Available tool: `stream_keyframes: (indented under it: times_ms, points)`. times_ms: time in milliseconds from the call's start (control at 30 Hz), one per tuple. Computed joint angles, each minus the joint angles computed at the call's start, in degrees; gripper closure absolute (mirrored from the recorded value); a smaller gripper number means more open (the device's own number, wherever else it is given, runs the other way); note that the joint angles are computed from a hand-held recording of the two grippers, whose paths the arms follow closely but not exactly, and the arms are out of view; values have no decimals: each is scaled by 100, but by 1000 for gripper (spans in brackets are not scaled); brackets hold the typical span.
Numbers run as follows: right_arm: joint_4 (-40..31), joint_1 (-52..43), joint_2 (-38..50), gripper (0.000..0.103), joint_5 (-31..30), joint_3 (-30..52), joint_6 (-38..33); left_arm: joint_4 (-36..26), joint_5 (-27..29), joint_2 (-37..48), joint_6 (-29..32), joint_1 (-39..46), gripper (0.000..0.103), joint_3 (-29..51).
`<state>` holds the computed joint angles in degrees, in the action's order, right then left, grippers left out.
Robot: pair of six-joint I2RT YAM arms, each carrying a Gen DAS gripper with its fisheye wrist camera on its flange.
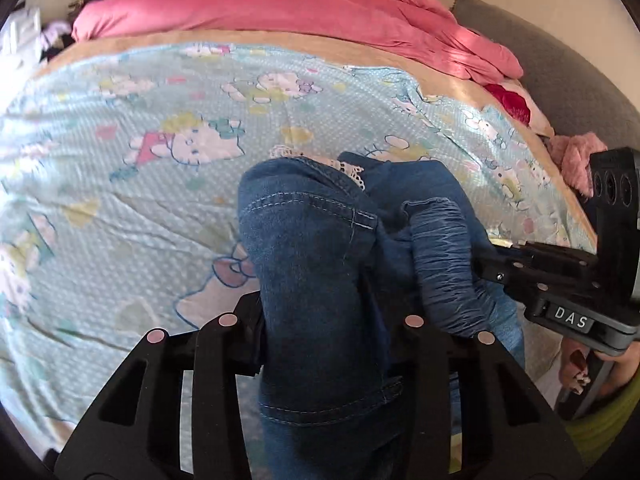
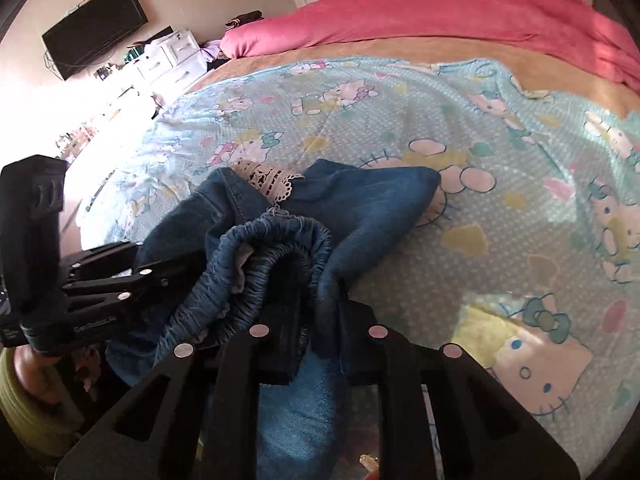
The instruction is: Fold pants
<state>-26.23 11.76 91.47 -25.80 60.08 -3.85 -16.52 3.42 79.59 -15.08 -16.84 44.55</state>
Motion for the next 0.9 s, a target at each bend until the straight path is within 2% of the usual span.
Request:
stream_keyframes:
  times_ms: [67, 133, 167, 200, 233, 267, 400, 467, 600, 800, 900]
  points:
    - [-81, 57, 56, 82, 267, 17, 39, -47, -86, 13, -28, 14, 57, -24]
    - [-148, 13, 56, 54, 440, -34, 106, -67, -86, -149, -79, 63, 48, -133]
    - [-121, -43, -10, 49, 467, -108, 154, -117, -81, -352, -90, 83, 47, -217]
    - [-94, -151, -168, 38, 436, -242, 206, -182, -105, -506, -79, 102, 45, -252]
    - [-72, -234, -327, 28, 463, -367, 227, -271, -184, -686, -88, 97, 35, -288]
    - [-13, -296, -530, 28, 516, -502, 278, -450, -327, -985, -137, 82, 24, -331]
    - [54, -531, -1700, 8, 510, -1085, 354, -1047, -654, -1913, -349, -94, 10, -385]
    - [-30, -582, -2186, 6, 488, -1266, 304, -1394, -903, -2339, -443, -294, 9, -382]
    - [-262, -365, -3180, 5, 880, -1608, 228, -2048, -1419, -3068, -721, -799, 9, -439]
    - [-823, -245, -4066, 5, 1067, -1951, 455, -2875, -1993, -3800, -1533, -1700, 9, -637]
    - [-1068, -116, -4332, 4, 1170, -2079, 560, -3082, -2274, -3906, -1843, -2169, 9, -721]
